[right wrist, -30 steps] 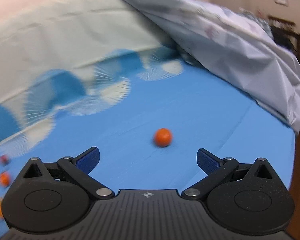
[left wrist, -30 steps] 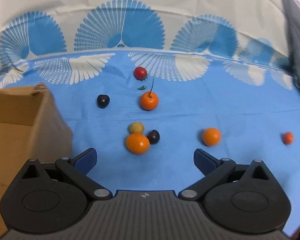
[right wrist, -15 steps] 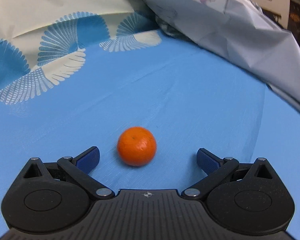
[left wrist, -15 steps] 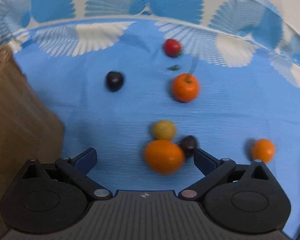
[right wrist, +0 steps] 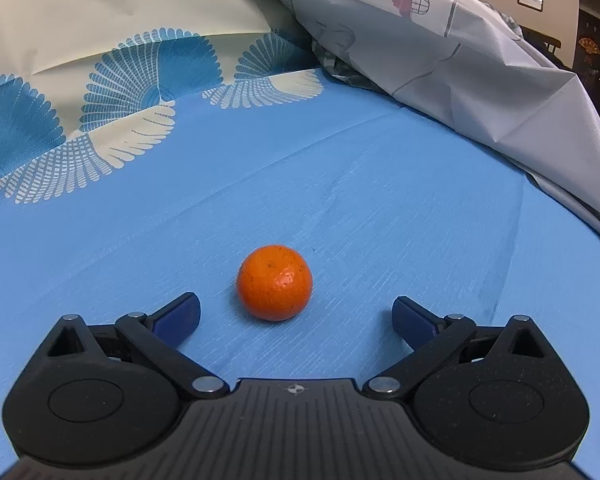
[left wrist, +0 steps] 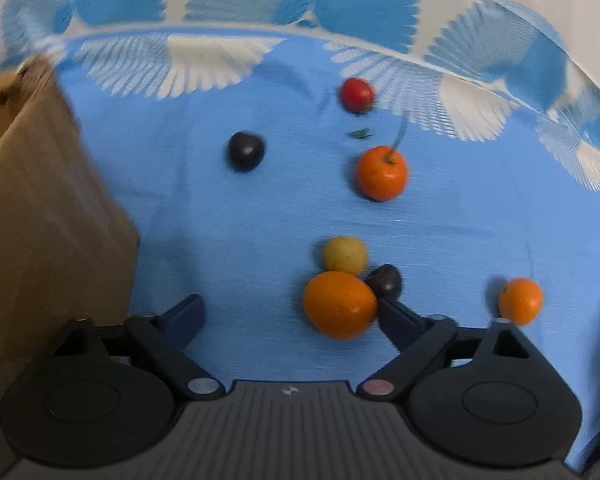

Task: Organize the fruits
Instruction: 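Grasp a large tangerine with the left tool while the right tool grasps another tangerine, then carry both tangerines in the two tools over the cardboard box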

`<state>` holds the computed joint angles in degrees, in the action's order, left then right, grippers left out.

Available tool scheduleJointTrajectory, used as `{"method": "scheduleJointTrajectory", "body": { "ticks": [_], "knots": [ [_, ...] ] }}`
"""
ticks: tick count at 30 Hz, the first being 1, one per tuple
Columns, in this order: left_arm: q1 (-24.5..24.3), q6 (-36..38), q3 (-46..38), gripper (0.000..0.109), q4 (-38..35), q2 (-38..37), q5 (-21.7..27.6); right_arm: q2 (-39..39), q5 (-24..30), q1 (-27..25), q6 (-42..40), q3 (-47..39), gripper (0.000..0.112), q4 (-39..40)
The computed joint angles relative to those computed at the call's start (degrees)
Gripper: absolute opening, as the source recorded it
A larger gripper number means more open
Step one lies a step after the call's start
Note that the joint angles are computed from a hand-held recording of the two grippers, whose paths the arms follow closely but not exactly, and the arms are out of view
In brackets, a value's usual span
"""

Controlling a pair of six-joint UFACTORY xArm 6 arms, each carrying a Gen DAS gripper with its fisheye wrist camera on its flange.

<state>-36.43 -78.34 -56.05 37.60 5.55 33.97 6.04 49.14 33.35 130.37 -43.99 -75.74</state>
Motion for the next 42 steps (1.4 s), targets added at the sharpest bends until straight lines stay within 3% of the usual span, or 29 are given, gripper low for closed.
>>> {"method": "scheduleJointTrajectory", "body": {
  "ticks": [1,2,3,4,8,14,21,25,34,37,42],
  "knots": [
    [0.09,0.80,0.10,0.075,0.07,0.04,-1.26,-0.16,0.05,0.07,0.33,0.19,0.086,-0.85],
    [0.47,2.54,0.45,0.053,-0.93,0.04,-3.63,-0.44,0.05,0.17,0.55,0.44,0.076,-2.20],
    [0.68,4.45,0.62,0.044,-2.25,0.10,-5.19,-0.70,-0.41,0.07,0.25,0.63,0.052,-3.19],
    [0.37,5.32,0.17,0.044,-2.29,0.18,-4.68,-1.16,-1.49,-0.23,-0.29,0.98,0.039,-4.19],
    [-0.81,5.07,0.31,0.044,-0.26,-0.71,-2.94,-3.42,-3.68,-0.30,-0.32,2.45,0.039,-5.21],
    [-4.55,6.78,1.50,0.044,-2.23,-5.95,2.18,-11.38,-3.26,4.67,1.03,6.41,0.039,-2.87],
    [-11.70,8.97,4.27,0.044,-4.24,-16.44,11.07,-21.22,-1.66,15.24,-2.75,9.50,0.039,2.75],
    [-15.95,8.34,7.14,0.044,-4.40,-24.51,16.15,-25.65,2.50,24.48,-3.39,8.93,0.039,6.69],
    [-28.69,3.53,12.72,0.044,-3.31,-44.43,34.65,-25.18,14.53,46.33,-2.77,-1.09,0.039,11.56],
    [-34.66,-0.17,14.26,0.044,-3.31,-51.27,42.80,-22.61,16.40,51.25,-3.85,-5.81,0.039,12.15],
    [-48.88,-9.53,15.51,0.044,-2.12,-61.20,59.56,-16.30,17.66,57.94,-7.69,-15.01,0.039,12.08]
  ]
}}
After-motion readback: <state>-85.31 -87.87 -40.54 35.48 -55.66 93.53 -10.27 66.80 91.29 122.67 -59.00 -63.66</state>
